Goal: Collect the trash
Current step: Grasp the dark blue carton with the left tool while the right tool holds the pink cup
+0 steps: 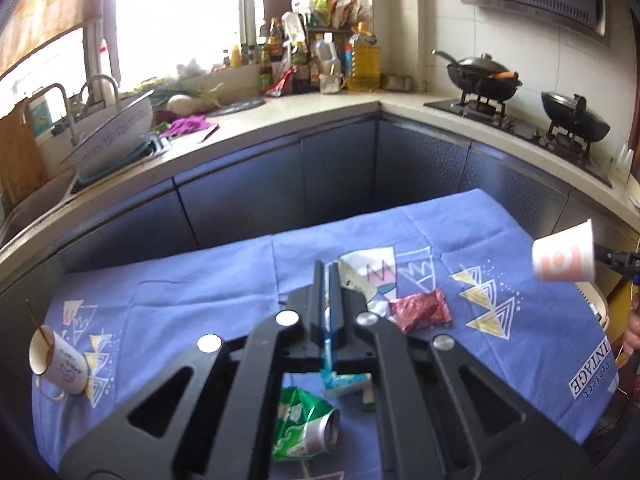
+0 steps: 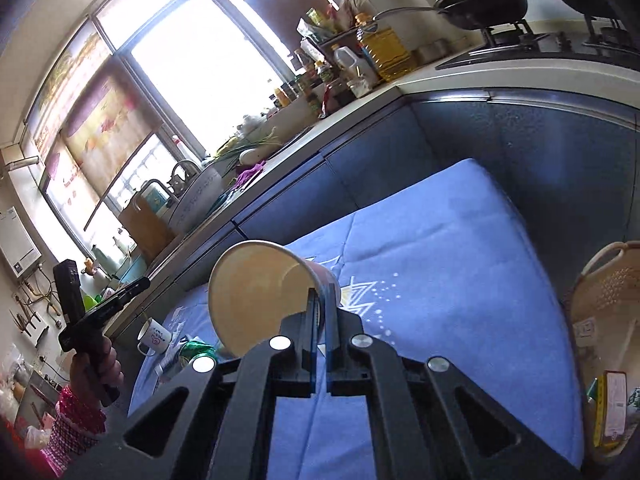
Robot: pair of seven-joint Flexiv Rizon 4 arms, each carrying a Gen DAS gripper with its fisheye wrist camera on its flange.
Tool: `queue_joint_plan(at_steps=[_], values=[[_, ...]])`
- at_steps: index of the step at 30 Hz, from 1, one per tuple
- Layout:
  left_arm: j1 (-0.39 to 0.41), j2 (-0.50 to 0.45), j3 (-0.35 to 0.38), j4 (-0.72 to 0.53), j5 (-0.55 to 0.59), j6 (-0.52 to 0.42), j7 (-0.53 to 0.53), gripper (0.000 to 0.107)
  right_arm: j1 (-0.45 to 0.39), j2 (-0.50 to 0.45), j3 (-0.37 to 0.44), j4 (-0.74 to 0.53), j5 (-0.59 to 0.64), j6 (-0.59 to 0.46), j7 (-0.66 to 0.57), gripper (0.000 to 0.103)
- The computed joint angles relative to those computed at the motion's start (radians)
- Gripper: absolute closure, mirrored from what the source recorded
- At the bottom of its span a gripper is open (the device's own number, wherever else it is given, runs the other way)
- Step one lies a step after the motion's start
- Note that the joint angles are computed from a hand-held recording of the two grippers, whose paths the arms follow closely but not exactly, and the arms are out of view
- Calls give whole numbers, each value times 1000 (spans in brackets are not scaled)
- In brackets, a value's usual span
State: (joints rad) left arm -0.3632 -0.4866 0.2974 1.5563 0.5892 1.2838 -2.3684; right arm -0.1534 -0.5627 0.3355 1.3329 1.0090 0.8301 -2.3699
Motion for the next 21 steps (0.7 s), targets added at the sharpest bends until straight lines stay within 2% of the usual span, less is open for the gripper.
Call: queue_joint_plan(at_steps=[1,3,6,8,10,13,18,21], values=[[-20,9,25,10,15,-45,-25,92,-12,0,5,5,12,-7,-13,100],[-43,34,63,36,58,-118,-100,63,-26,-2,13,12,35,-20,-40,100],[-21,108,79,159,98,-121,-217,37,-30,-7,20,16,59,-54,-57,100],[-26,159,102,248,161,-108,-317,37,-22,-13,21,12,71,-71,-61,100],[2,202,90,338,180,-76,-340,33,-13,-16,23,10,76,-86,-63,100],[16,228,68,401,252,-80,-345,21,14,-20,20,1,72,-91,-60,100],[112,186,-23,411,256,-56,-224,18,45,-21,21,-3,70,-83,-32,100],[168,123,-88,381,188,-75,-71,17,55,-8,21,14,75,-52,-22,100]])
